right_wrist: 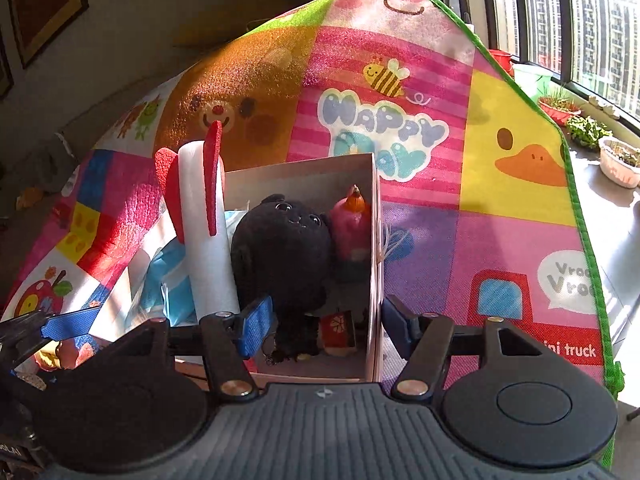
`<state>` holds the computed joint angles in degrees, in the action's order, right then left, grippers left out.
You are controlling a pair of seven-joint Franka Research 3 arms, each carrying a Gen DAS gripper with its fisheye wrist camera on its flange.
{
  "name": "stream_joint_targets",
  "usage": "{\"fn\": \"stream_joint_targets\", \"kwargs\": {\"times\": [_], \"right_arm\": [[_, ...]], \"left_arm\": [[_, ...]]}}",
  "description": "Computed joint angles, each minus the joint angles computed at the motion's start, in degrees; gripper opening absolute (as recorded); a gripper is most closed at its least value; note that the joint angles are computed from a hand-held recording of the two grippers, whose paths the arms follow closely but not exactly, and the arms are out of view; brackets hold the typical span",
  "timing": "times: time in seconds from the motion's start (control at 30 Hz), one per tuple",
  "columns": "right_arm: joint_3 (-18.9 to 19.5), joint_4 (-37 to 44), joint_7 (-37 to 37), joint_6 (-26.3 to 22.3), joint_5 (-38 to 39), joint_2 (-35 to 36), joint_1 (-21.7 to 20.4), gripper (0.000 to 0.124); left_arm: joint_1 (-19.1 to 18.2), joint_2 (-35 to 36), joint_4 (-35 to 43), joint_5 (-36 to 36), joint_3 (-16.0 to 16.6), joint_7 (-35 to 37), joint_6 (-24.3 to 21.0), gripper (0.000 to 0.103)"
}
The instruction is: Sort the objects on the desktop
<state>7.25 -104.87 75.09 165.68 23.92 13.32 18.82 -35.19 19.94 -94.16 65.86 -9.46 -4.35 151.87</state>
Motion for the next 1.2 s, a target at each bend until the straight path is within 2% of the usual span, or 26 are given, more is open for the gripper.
{"fn": "stream_joint_targets", "kwargs": {"times": [0.07, 0.17, 0.23, 0.3, 0.33, 0.4, 0.47, 0.53, 0.6, 0.67, 0.7, 0.73, 0.77, 0.9, 0.97, 1.0, 1.03, 1.07, 1.1, 1.2], "right_arm": [[2.40, -1.86, -5.01, -0.87, 3.75, -1.76, -1.23, 0.062], [4.38, -5.45, -14.93, -4.55, 11.27, -5.86, -2.23, 0.062], [4.54, -7.77, -24.16, -7.49, 18.44, -9.26, -2.47, 0.061], [4.12, -10.76, -30.60, -4.20, 23.87, -12.91, -0.87, 0.061], [4.02, -11.67, -36.31, -1.73, 28.62, -14.44, 0.37, 0.063], [3.29, -10.74, -44.78, -0.76, 36.05, -15.23, 2.95, 0.075], [2.89, -7.78, -44.38, -1.22, 35.34, -13.16, 4.97, 0.079], [3.34, -4.65, -39.51, 2.54, 29.64, -9.15, 6.78, 0.079], [3.06, -1.35, -32.65, 3.68, 22.92, -5.08, 7.88, 0.069], [2.75, 1.76, -27.18, 0.11, 18.40, -2.53, 7.49, 0.037], [2.63, 3.11, -24.34, -1.79, 17.15, -1.58, 7.07, 0.037], [3.24, 3.32, -23.83, -1.77, 18.13, -1.52, 6.15, 0.037], [4.15, 3.10, -24.87, -1.36, 20.26, -1.98, 4.97, 0.037], [6.43, 0.55, -36.08, 1.62, 37.11, -7.31, 0.85, 0.037], [5.30, -0.22, -41.58, 2.27, 44.44, -10.08, 0.74, 0.037], [4.44, -0.45, -43.66, 2.10, 47.01, -11.27, 0.92, 0.037], [3.59, -0.69, -45.06, 2.00, 48.75, -12.14, 1.30, 0.037], [2.73, -1.00, -46.48, 1.84, 50.53, -13.14, 1.59, 0.037], [1.98, -1.16, -47.09, 1.49, 51.33, -13.74, 1.92, 0.037], [0.53, -1.12, -45.81, -0.28, 50.99, -13.91, 2.68, 0.037]], "left_arm": [[0.01, -4.12, -5.08, 0.03, -0.56, -1.78, 0.48, 0.103], [1.03, -9.79, -11.94, -0.86, -3.10, -1.58, 0.19, 0.103], [0.14, -13.34, -15.22, 0.29, -5.39, -2.67, -6.52, 0.103], [-0.31, -15.17, -16.67, 1.44, -7.72, -2.47, -14.36, 0.103], [-0.57, -15.11, -16.15, 1.70, -8.75, -1.62, -18.77, 0.103], [-0.78, -14.54, -14.85, 3.31, -9.77, -0.84, -24.49, 0.103], [-0.30, -14.56, -14.17, 4.19, -9.95, -0.56, -24.92, 0.103], [0.19, -13.99, -12.87, 5.60, -9.94, 0.86, -23.59, 0.103], [0.08, -12.75, -11.04, 6.62, -10.00, 4.08, -23.38, 0.103], [-0.01, -11.12, -9.06, 7.18, -9.61, 7.74, -22.48, 0.102], [-0.09, -10.28, -8.09, 7.16, -9.35, 9.72, -21.96, 0.093], [-0.11, -9.23, -6.86, 6.45, -9.06, 12.06, -21.46, 0.083], [-0.09, -8.47, -5.94, 5.45, -8.71, 14.10, -20.76, 0.069], [-0.79, -3.27, -0.53, 2.04, -7.08, 24.92, -19.27, 0.074], [-1.76, -1.16, 1.76, 1.25, -5.92, 29.65, -20.01, 0.071], [-2.55, -0.11, 2.95, 1.42, -5.23, 31.56, -21.32, 0.067], [-2.42, -0.07, 2.90, 0.82, -4.70, 32.61, -20.25, 0.068], [-2.01, -0.39, 2.61, -0.38, -4.52, 33.32, -19.05, 0.060], [-2.85, -0.18, 3.15, -0.27, -3.82, 33.09, -21.03, 0.047], [-4.46, -1.14, 2.84, 3.00, -2.10, 28.07, -26.30, 0.044]]}}
